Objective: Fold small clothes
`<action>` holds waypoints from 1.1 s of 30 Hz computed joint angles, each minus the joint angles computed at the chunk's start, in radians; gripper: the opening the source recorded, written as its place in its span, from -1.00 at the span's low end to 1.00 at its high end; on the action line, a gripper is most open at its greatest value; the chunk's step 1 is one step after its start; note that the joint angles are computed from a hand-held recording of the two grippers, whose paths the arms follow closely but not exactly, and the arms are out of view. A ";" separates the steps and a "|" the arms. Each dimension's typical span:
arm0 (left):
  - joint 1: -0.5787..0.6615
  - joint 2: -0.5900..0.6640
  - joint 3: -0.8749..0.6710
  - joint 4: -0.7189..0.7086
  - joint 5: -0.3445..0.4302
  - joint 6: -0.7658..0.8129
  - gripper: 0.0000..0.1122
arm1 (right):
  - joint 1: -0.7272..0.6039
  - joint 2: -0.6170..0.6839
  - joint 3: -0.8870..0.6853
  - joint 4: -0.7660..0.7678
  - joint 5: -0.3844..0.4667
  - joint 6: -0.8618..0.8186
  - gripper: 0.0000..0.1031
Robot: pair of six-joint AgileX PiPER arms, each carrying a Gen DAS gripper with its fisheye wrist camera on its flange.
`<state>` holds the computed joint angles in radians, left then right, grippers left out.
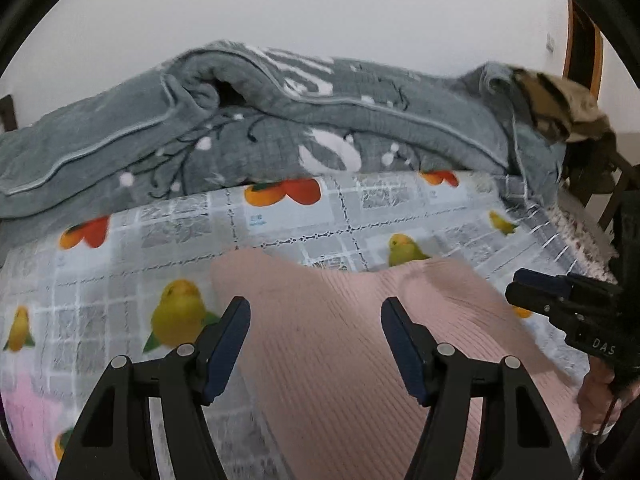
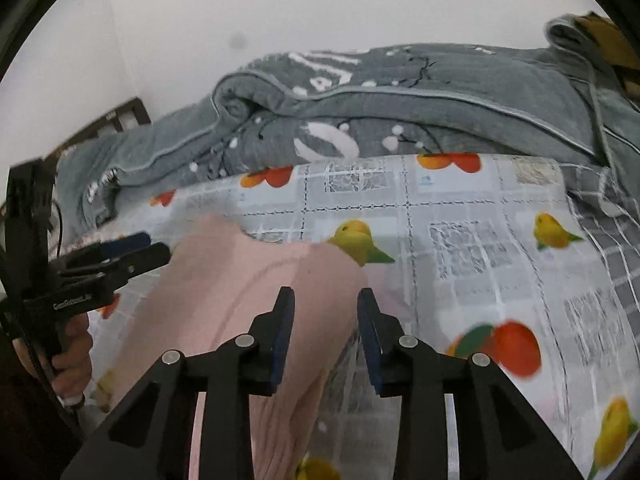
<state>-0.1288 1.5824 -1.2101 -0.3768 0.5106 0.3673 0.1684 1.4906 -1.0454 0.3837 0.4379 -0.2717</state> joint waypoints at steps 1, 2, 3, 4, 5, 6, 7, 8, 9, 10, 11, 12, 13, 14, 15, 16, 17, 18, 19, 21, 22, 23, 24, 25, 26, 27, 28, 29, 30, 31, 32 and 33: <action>-0.003 0.017 -0.013 0.015 -0.002 -0.015 0.17 | -0.003 0.017 -0.014 -0.005 0.006 -0.001 -0.36; -0.016 0.042 -0.032 0.071 -0.008 -0.068 0.17 | 0.000 0.046 -0.036 -0.051 0.013 0.038 -0.36; -0.030 0.059 -0.044 0.142 -0.014 -0.131 0.15 | 0.006 0.065 -0.044 -0.084 0.007 0.071 -0.36; -0.042 0.076 -0.054 0.213 -0.021 -0.194 0.12 | 0.009 0.084 -0.056 -0.119 0.007 0.104 -0.36; -0.046 0.087 -0.058 0.245 -0.023 -0.219 0.11 | 0.006 0.105 -0.065 -0.131 0.011 0.115 -0.36; -0.043 0.099 -0.065 0.252 -0.020 -0.222 0.10 | 0.008 0.116 -0.068 -0.143 0.011 0.128 -0.36; -0.043 0.112 -0.071 0.275 -0.021 -0.243 0.10 | 0.012 0.132 -0.073 -0.185 0.011 0.167 -0.36; -0.045 0.124 -0.074 0.309 -0.024 -0.275 0.10 | 0.018 0.140 -0.073 -0.219 0.006 0.200 -0.36; -0.050 0.137 -0.078 0.361 -0.030 -0.327 0.06 | 0.023 0.153 -0.077 -0.258 0.006 0.237 -0.36; -0.052 0.151 -0.087 0.398 -0.027 -0.367 0.05 | 0.024 0.160 -0.082 -0.272 0.010 0.252 -0.38; -0.050 0.166 -0.098 0.410 -0.022 -0.386 0.05 | 0.022 0.168 -0.089 -0.274 0.019 0.255 -0.38; -0.042 0.175 -0.102 0.398 -0.023 -0.385 0.05 | 0.015 0.173 -0.095 -0.251 0.023 0.237 -0.38; -0.033 0.180 -0.106 0.383 -0.021 -0.378 0.05 | 0.007 0.174 -0.099 -0.229 0.030 0.218 -0.38; -0.022 0.181 -0.108 0.351 -0.015 -0.355 0.06 | 0.000 0.171 -0.100 -0.219 0.037 0.209 -0.38; -0.009 0.175 -0.105 0.315 -0.010 -0.328 0.07 | -0.005 0.164 -0.100 -0.216 0.039 0.209 -0.38; 0.002 0.165 -0.097 0.289 -0.011 -0.311 0.07 | -0.012 0.153 -0.092 -0.205 0.036 0.201 -0.38; 0.013 0.148 -0.084 0.262 -0.013 -0.292 0.07 | -0.022 0.135 -0.078 -0.178 0.030 0.179 -0.38; 0.025 0.131 -0.072 0.228 -0.010 -0.265 0.06 | -0.031 0.119 -0.070 -0.151 0.032 0.158 -0.38; 0.035 0.119 -0.063 0.195 -0.005 -0.237 0.06 | -0.043 0.104 -0.061 -0.108 0.038 0.125 -0.37; 0.059 0.090 -0.038 0.099 0.006 -0.161 0.06 | -0.076 0.076 -0.047 0.031 0.070 0.013 -0.31; 0.076 0.067 -0.012 0.016 0.017 -0.093 0.06 | -0.091 0.065 -0.039 0.097 0.089 -0.042 -0.29; 0.084 0.056 0.002 -0.026 0.024 -0.057 0.06 | -0.107 0.050 -0.026 0.164 0.107 -0.095 -0.29; 0.091 0.039 0.023 -0.065 0.030 -0.026 0.06 | -0.117 0.034 -0.011 0.214 0.120 -0.133 -0.28; 0.099 0.018 0.050 -0.103 0.034 0.006 0.06 | -0.125 0.020 0.003 0.259 0.133 -0.168 -0.26; 0.104 -0.002 0.075 -0.132 0.040 0.030 0.06 | -0.133 0.005 0.019 0.308 0.147 -0.208 -0.25; 0.111 -0.017 0.097 -0.161 0.048 0.055 0.07 | -0.139 -0.009 0.034 0.348 0.161 -0.238 -0.21; 0.122 -0.034 0.124 -0.201 0.060 0.090 0.09 | -0.140 -0.017 0.041 0.365 0.173 -0.250 -0.20; 0.135 -0.054 0.160 -0.243 0.066 0.121 0.10 | -0.139 -0.030 0.054 0.384 0.188 -0.263 -0.20; 0.147 -0.074 0.195 -0.285 0.068 0.151 0.12 | -0.135 -0.034 0.059 0.387 0.195 -0.262 -0.20; 0.161 -0.091 0.224 -0.329 0.075 0.184 0.14 | -0.130 -0.041 0.067 0.384 0.203 -0.259 -0.19; 0.182 -0.108 0.254 -0.388 0.092 0.231 0.14 | -0.122 -0.052 0.080 0.372 0.207 -0.251 -0.19; 0.216 -0.123 0.286 -0.466 0.127 0.294 0.15 | -0.116 -0.065 0.095 0.366 0.210 -0.251 -0.18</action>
<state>0.0869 1.4596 -0.9241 -0.8431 0.6378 0.6609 0.0520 1.4252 -0.9505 0.7494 0.6475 -0.5226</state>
